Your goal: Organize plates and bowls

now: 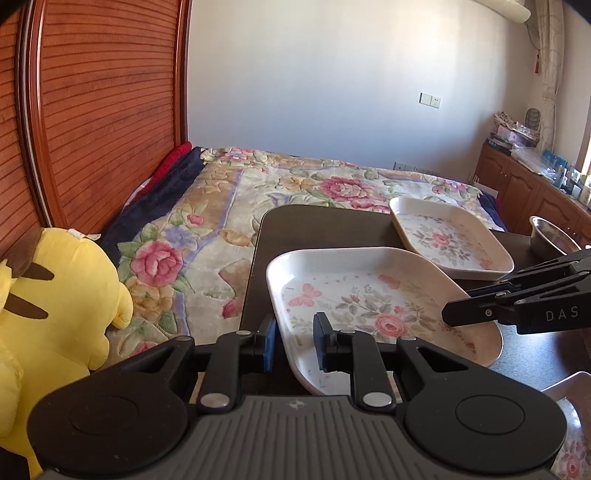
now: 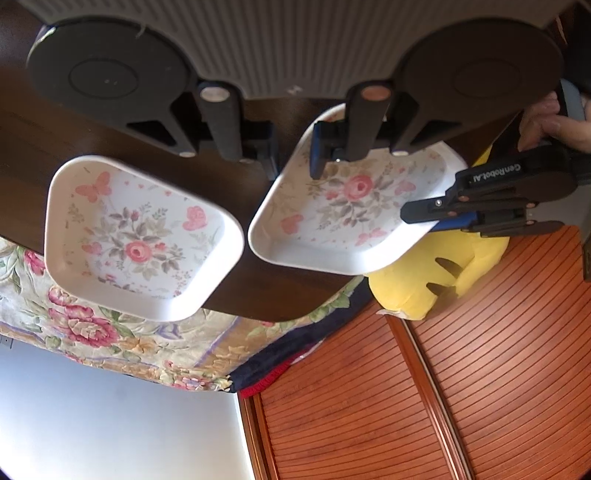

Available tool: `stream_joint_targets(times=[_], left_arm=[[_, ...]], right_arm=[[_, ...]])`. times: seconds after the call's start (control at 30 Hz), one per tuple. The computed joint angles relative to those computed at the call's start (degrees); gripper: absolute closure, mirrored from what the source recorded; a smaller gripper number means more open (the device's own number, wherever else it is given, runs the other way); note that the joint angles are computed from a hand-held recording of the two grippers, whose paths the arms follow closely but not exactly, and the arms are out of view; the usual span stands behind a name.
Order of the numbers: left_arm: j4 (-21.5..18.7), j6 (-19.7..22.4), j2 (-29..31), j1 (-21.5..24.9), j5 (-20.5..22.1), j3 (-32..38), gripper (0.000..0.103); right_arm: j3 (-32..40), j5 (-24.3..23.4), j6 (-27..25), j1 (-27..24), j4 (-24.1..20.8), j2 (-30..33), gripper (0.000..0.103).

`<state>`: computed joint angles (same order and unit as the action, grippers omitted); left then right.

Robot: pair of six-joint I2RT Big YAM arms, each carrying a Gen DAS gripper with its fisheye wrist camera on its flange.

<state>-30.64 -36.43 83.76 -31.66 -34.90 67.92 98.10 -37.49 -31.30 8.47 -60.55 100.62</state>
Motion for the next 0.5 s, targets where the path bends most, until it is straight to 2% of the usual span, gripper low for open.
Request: stream_joint_targets(times=[0.1,0.5], left_arm=[[-0.5,0.1,0.0,-0.8,-1.2,0.3,0.082],[-2.7,-0.9,-0.3,-4.5,-4.1,1.8,0.082]], right_arm=[[-1.2,0.2,-0.7,-0.2,1.2,-0.9,0.084],[-3.0,-2.7,-2.7,-2.8,1.1,-3.7,0.084]])
